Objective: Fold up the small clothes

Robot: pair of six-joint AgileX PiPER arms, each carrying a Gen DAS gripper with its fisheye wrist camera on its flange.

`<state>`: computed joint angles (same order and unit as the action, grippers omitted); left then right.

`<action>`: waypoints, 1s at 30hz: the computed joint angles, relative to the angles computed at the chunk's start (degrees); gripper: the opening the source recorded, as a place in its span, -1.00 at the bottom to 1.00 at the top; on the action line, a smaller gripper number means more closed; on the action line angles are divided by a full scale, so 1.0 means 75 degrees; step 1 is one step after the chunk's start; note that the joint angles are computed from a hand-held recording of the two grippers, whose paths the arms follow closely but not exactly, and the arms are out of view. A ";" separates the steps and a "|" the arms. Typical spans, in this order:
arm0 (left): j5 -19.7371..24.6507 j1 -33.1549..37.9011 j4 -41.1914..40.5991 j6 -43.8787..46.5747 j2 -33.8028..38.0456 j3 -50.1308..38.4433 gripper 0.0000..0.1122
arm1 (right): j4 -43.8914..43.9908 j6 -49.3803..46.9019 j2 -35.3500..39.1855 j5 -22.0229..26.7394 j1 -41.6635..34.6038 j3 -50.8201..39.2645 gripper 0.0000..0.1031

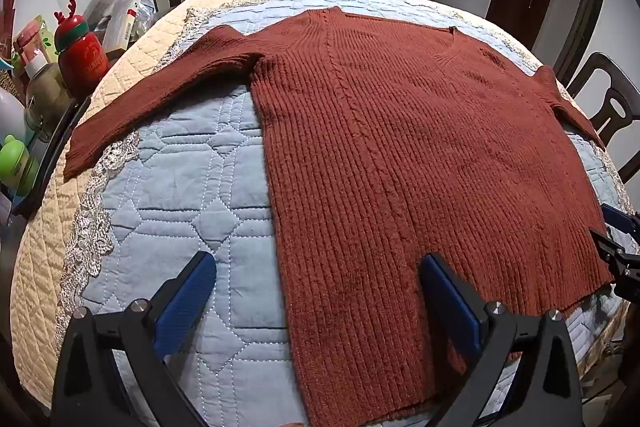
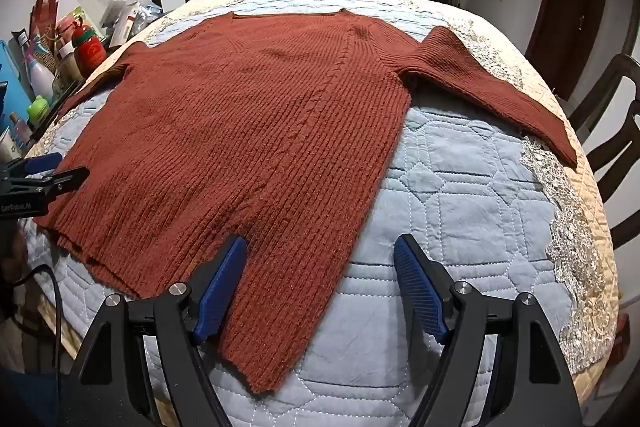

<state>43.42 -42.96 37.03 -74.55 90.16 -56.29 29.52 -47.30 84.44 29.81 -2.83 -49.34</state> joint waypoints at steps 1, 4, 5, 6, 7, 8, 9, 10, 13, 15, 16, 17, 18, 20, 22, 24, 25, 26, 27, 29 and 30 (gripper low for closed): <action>0.0002 0.0000 -0.0006 0.0002 0.0004 -0.0006 0.84 | -0.0009 0.0019 0.0004 0.0000 0.0008 -0.0008 0.48; 0.0019 -0.0008 -0.0017 0.0012 0.0030 -0.0042 0.84 | 0.0068 -0.0052 -0.0009 -0.0051 0.0014 0.0018 0.49; 0.0019 -0.0014 -0.0006 0.0000 0.0039 -0.0051 0.84 | 0.0034 -0.0014 -0.0012 -0.0047 0.0024 0.0015 0.49; 0.0019 -0.0021 0.0009 -0.0018 0.0050 -0.0060 0.84 | 0.0014 0.0008 -0.0016 -0.0045 0.0030 0.0017 0.49; 0.0020 -0.0027 0.0020 -0.0032 0.0066 -0.0076 0.84 | -0.0001 0.0025 -0.0023 -0.0043 0.0035 0.0021 0.49; 0.0027 -0.0032 0.0026 -0.0038 0.0089 -0.0101 0.84 | -0.0013 0.0042 -0.0032 -0.0044 0.0039 0.0028 0.49; 0.0049 -0.0067 0.0049 -0.0077 -0.0043 -0.0037 0.84 | -0.0061 0.0099 -0.0002 -0.0011 0.0051 -0.0021 0.49; 0.0059 -0.0072 0.0054 -0.0082 -0.0044 -0.0049 0.84 | -0.0060 0.0095 -0.0008 -0.0011 0.0048 -0.0012 0.49; 0.0049 -0.0113 0.0110 -0.0182 -0.0038 0.0002 0.84 | -0.0042 0.0062 -0.0018 -0.0008 0.0035 0.0010 0.49; 0.0064 -0.0149 0.0168 -0.0250 -0.0050 0.0019 0.84 | -0.0039 0.0055 -0.0026 -0.0011 0.0032 0.0030 0.49; 0.0076 -0.0157 0.0169 -0.0254 -0.0042 0.0002 0.84 | -0.0024 0.0037 -0.0033 -0.0019 0.0029 0.0043 0.49; 0.0115 -0.0110 0.0110 -0.0130 -0.0030 -0.0083 0.84 | -0.0019 0.0033 -0.0039 -0.0024 0.0028 0.0054 0.49; 0.0123 -0.0106 0.0100 -0.0112 -0.0016 -0.0113 0.84 | -0.0060 0.0098 0.0009 -0.0014 0.0055 -0.0020 0.49; 0.0104 -0.0114 0.0136 -0.0154 -0.0039 -0.0076 0.84 | -0.0045 0.0083 0.0011 0.0003 0.0049 -0.0038 0.49; 0.0115 -0.0112 0.0149 -0.0148 -0.0029 -0.0106 0.84 | -0.0092 0.0147 -0.0004 -0.0013 0.0085 -0.0035 0.49; 0.0102 -0.0126 0.0211 -0.0202 -0.0050 -0.0081 0.84 | 0.0004 0.0019 0.0032 -0.0043 0.0046 -0.0016 0.50; 0.0102 -0.0132 0.0236 -0.0225 -0.0051 -0.0083 0.84 | 0.0031 -0.0001 0.0038 -0.0053 0.0048 -0.0018 0.50; 0.0112 -0.0150 0.0259 -0.0259 -0.0052 -0.0082 0.84 | 0.0108 -0.0106 0.0062 -0.0067 0.0007 -0.0018 0.50; 0.0118 -0.0180 0.0302 -0.0317 -0.0045 -0.0074 0.84 | 0.0140 -0.0134 0.0038 -0.0114 0.0023 0.0027 0.50; 0.0119 -0.0182 0.0338 -0.0334 -0.0029 -0.0095 0.84 | 0.0184 -0.0201 -0.0004 -0.0163 0.0012 0.0086 0.51; 0.0117 -0.0218 0.0395 -0.0413 -0.0033 -0.0066 0.84 | 0.0216 -0.0255 -0.0017 -0.0153 -0.0009 0.0102 0.51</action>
